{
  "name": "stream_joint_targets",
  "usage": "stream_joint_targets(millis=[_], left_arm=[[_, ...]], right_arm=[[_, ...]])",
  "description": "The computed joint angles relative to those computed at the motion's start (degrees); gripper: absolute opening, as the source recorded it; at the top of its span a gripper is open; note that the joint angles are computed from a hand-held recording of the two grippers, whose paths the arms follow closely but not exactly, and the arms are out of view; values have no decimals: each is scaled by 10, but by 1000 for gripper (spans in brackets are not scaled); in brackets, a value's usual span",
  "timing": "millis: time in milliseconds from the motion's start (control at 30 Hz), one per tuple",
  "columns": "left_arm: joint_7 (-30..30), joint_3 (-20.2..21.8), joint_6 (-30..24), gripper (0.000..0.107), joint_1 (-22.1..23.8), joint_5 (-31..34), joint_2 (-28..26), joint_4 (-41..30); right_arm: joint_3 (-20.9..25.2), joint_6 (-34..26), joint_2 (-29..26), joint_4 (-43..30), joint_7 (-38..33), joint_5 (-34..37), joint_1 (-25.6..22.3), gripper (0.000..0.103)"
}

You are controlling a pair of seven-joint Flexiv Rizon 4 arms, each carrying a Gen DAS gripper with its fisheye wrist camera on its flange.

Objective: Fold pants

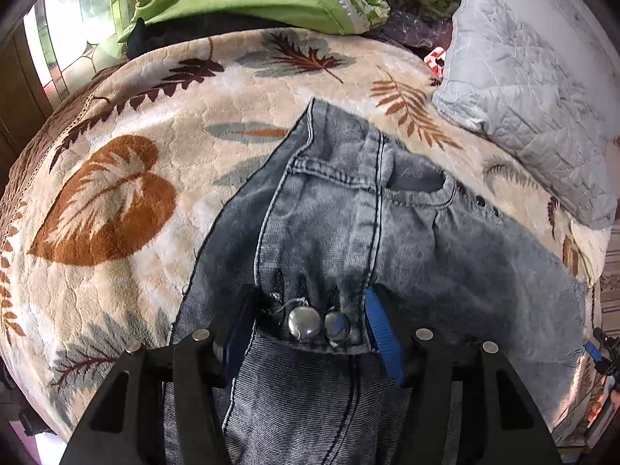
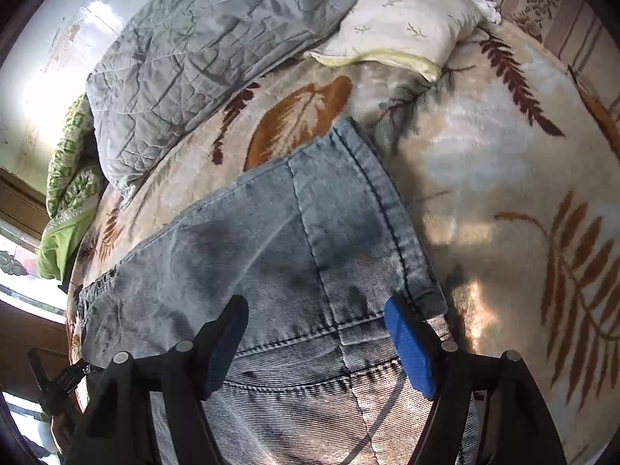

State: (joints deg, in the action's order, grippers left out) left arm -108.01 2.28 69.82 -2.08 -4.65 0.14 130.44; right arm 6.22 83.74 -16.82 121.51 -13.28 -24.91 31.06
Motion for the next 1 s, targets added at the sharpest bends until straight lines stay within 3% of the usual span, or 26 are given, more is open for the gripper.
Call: stream_joint_targets(millis=[67,167,267,333,467,567,633,700,767,833,867,933,1000], left_arm=[[44,-2,51,60,-1,-56,-7,1],[151,-20,71,60,0,-195,-42,-18],[211,-40,53,60,15,-280,-82,-54],[223,-46,42,60,22,-309,-101,-73],[234,-57,27,57,32,-350,-134,-102],[243,-66,22,54,41,-382,-149,-112],[240,-66,19,53,44,-390,-158,-117],[238,-64,5,45,47,-387,-168,-128],[235,-64,5,40,49,-387,-175,-134],[225,-58,7,25,45,-367,-182,-143],[208,-46,-3,5,41,-337,-186,-152],[188,-35,-16,3,37,-296,-192,-164],[169,-30,-13,3,34,-271,-192,-167]], right_arm=[[-27,16,8,-1,8,-24,5,76],[-63,25,-3,-24,27,-60,3,76],[4,-27,-55,-102,-65,1,-59,76],[21,-61,-83,-143,-111,29,-74,76],[10,-103,-117,-189,-150,49,-70,75],[25,-142,-140,-220,-199,68,-76,66],[32,-158,-150,-232,-224,86,-80,58],[21,-156,-149,-229,-228,88,-70,43],[17,-160,-150,-230,-235,91,-68,39],[14,-162,-148,-229,-240,92,-65,38],[12,-161,-147,-228,-241,92,-63,37],[7,-165,-145,-226,-240,89,-58,32],[2,-176,-146,-230,-238,82,-52,21]])
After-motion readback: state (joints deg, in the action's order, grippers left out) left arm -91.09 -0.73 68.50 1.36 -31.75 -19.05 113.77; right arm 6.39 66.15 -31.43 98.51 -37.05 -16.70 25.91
